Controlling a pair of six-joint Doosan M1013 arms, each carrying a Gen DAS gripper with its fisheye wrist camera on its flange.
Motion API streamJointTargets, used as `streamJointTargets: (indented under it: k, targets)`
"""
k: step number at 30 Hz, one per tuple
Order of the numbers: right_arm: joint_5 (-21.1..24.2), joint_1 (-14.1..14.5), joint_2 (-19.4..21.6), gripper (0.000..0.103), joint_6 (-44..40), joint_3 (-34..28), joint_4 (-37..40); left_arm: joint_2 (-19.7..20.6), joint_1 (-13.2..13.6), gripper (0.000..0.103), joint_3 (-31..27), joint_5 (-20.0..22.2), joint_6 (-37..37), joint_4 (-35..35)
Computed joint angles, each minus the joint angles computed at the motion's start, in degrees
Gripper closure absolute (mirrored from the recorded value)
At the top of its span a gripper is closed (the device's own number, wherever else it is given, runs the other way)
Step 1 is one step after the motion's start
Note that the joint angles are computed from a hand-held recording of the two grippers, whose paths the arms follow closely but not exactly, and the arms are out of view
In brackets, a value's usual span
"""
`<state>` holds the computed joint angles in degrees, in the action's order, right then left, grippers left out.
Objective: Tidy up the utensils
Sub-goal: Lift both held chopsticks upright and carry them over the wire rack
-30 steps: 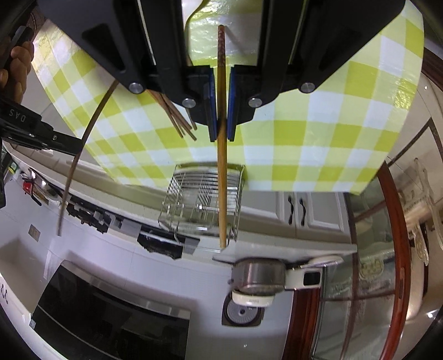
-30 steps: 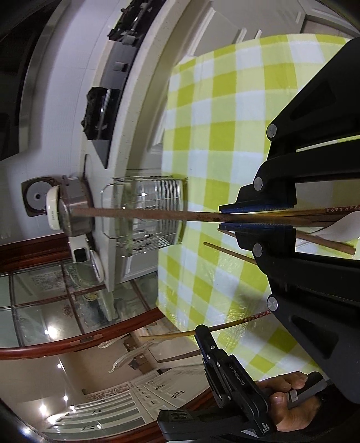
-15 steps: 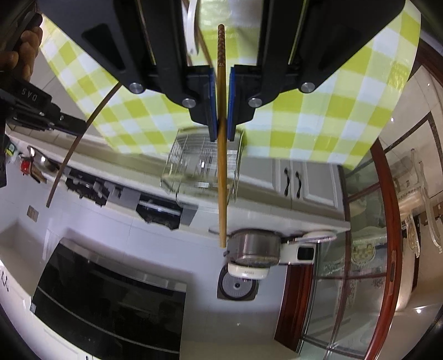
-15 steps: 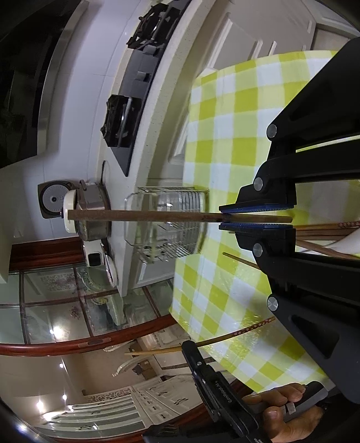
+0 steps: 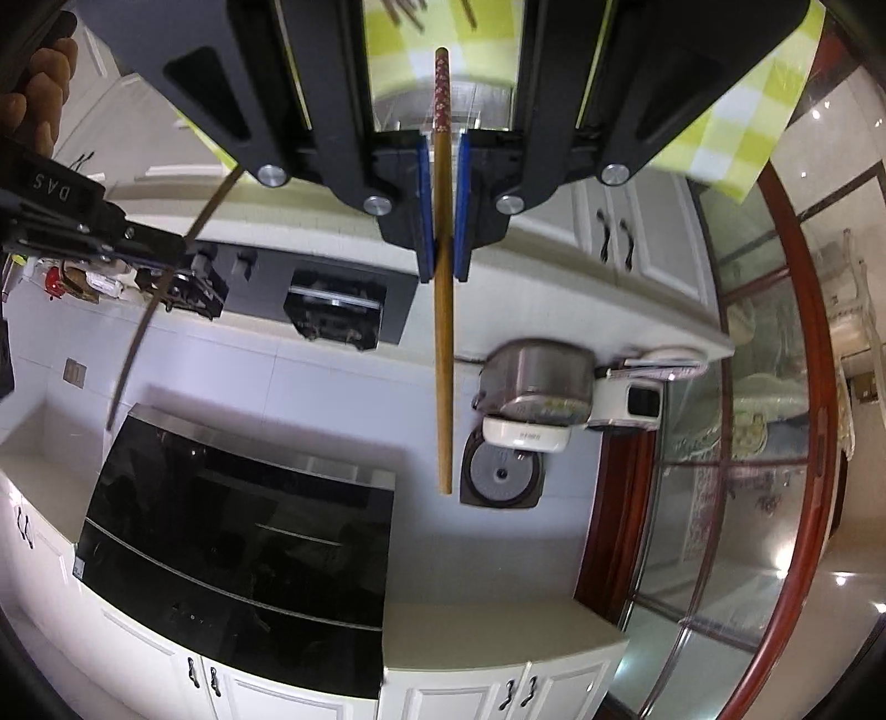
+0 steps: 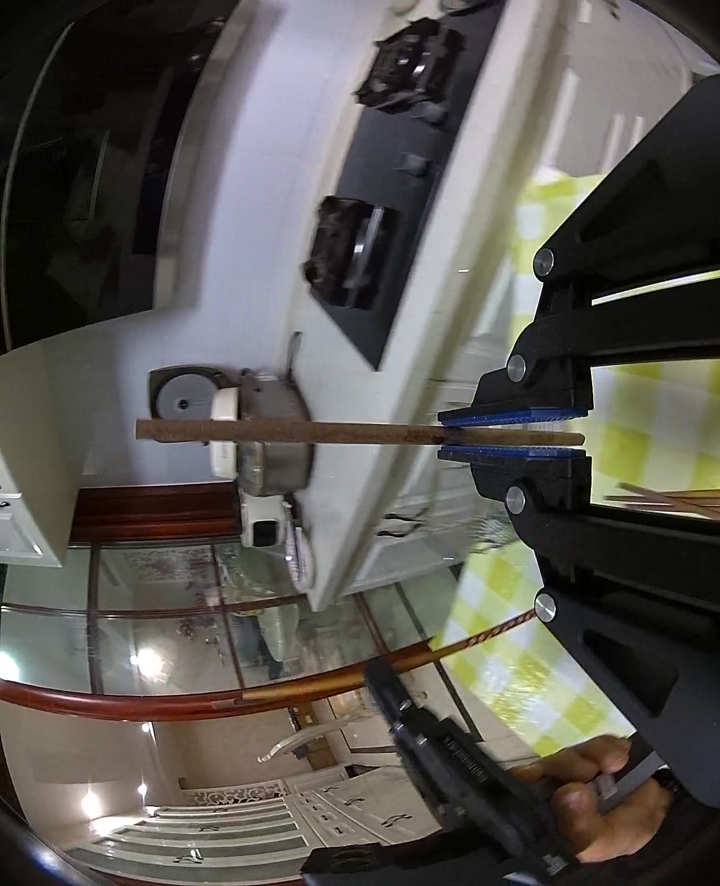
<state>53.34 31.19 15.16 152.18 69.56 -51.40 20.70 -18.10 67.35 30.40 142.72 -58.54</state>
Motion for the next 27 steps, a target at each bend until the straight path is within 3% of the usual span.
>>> streamJointTargets:
  k: [9, 13, 19, 27]
  targets:
    - [-2.42, -3.27, 4.83, 0.094, -3.69, -7.12, -0.08, 7.00, -1.85, 0.096, -11.02, -2.04, -6.97, 5.03]
    - [-3.38, -4.59, 6.74, 0.094, -4.83, -8.60, 2.32, 9.45, -2.25, 0.096, -13.78, -2.70, -6.34, 4.48]
    - [-4.96, -5.66, 8.20, 0.094, -4.70, -8.11, 4.26, 11.24, -2.55, 0.096, -12.01, -5.66, 2.52, -1.46]
    - [-8.65, -6.42, 8.81, 0.093, 1.12, -4.51, 2.82, 12.48, -2.17, 0.096, -9.50, -5.63, 5.05, -4.44]
